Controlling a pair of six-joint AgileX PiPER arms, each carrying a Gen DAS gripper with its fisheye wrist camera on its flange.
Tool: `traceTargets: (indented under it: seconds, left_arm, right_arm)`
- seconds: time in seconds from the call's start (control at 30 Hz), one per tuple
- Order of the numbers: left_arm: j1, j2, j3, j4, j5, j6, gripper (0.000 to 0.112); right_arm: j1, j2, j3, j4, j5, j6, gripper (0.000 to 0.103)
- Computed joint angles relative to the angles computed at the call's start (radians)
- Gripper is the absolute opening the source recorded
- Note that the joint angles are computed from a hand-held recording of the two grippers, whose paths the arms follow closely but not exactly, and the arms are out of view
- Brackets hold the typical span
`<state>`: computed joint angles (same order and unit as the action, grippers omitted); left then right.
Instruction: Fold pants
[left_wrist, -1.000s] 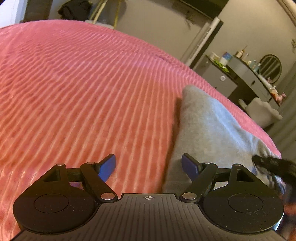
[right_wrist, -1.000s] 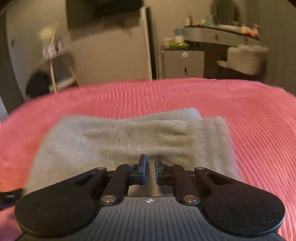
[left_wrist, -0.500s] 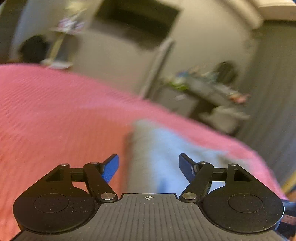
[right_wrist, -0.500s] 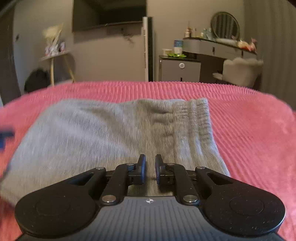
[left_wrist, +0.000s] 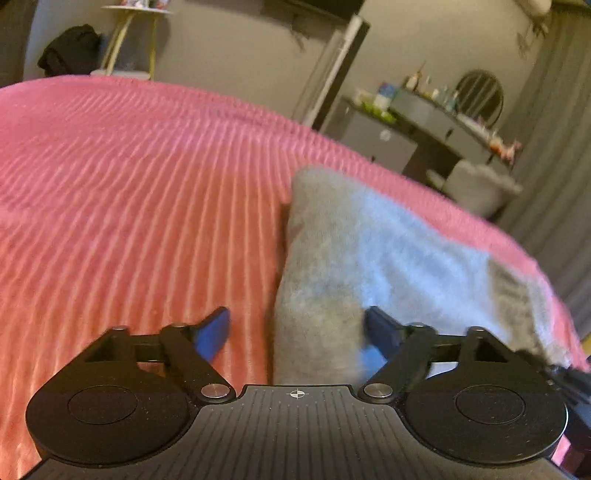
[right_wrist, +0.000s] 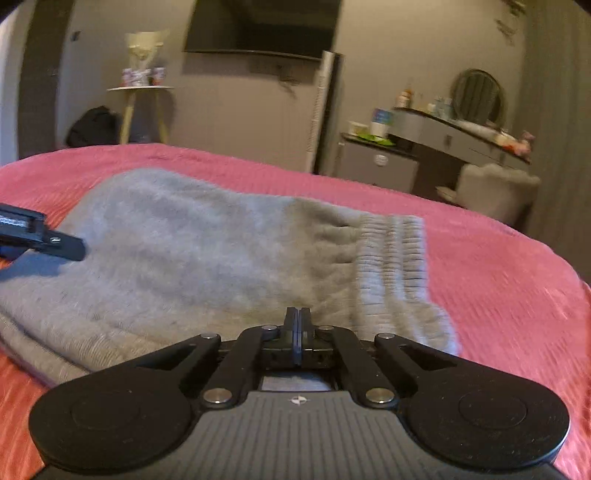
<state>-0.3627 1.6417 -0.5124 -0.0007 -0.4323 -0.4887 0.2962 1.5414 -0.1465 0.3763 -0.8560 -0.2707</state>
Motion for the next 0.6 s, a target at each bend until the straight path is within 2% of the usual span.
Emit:
traceTargets:
  seconds: [0.03,0.07,0.1,0.13,0.17,0.2,0.23,0.3,0.33,0.4,0.43,0.5,0.53,0.6]
  left_arm:
    - [0.008,-0.03,0.025,0.039,-0.035,-0.051,0.078]
    - [0.009,-0.068,0.066,0.11,-0.084,-0.112,0.079]
    - [-0.003,-0.084,0.091,0.155,-0.14,-0.14,0.084]
    - [-0.026,-0.086,0.099,0.164,-0.161,-0.13,0.087]
    - [-0.049,-0.074,0.089,0.133,-0.147,-0.082,0.088]
    - [-0.083,-0.062,0.068,0.063,-0.096,0.005,0.086]
    - [-0.105,-0.053,0.046,-0.003,-0.037,0.105,0.084]
    - [-0.103,-0.015,0.018,-0.104,0.026,0.279,0.085]
    - [-0.104,0.014,0.006,-0.164,0.042,0.314,0.09]
    - [-0.096,0.024,-0.004,-0.213,0.066,0.263,0.092]
    - [-0.093,0.015,0.018,-0.178,0.052,0.177,0.092]
    - [-0.045,0.004,0.036,-0.021,0.042,0.058,0.091]
    - [-0.035,-0.023,0.056,0.021,0.051,0.019,0.09]
    - [-0.045,-0.091,0.079,-0.005,0.102,0.01,0.088]
  right_arm:
    - [0.029,-0.054,-0.006,0.078,0.057,-0.028,0.0]
    - [0.059,-0.099,0.003,0.127,0.078,-0.043,0.005]
    - [0.083,-0.133,0.017,0.135,0.078,-0.031,0.01]
    - [0.118,-0.176,0.041,0.104,0.091,0.007,0.017]
    - [0.116,-0.205,0.046,0.033,0.143,0.052,0.019]
    - [0.126,-0.223,0.042,-0.039,0.208,0.1,0.019]
    - [0.131,-0.202,0.026,-0.071,0.233,0.114,0.019]
    - [0.185,-0.128,0.034,-0.016,0.17,0.029,0.02]
    - [0.206,-0.11,0.034,0.057,0.151,-0.03,0.023]
    - [0.169,-0.113,0.035,0.089,0.156,-0.044,0.024]
    - [0.128,-0.113,0.043,0.078,0.154,-0.031,0.024]
    - [0.022,-0.131,0.077,-0.022,0.14,0.041,0.021]
    - [-0.003,-0.167,0.084,-0.033,0.168,0.057,0.02]
    - [0.039,-0.245,0.096,0.067,0.209,0.028,0.022]
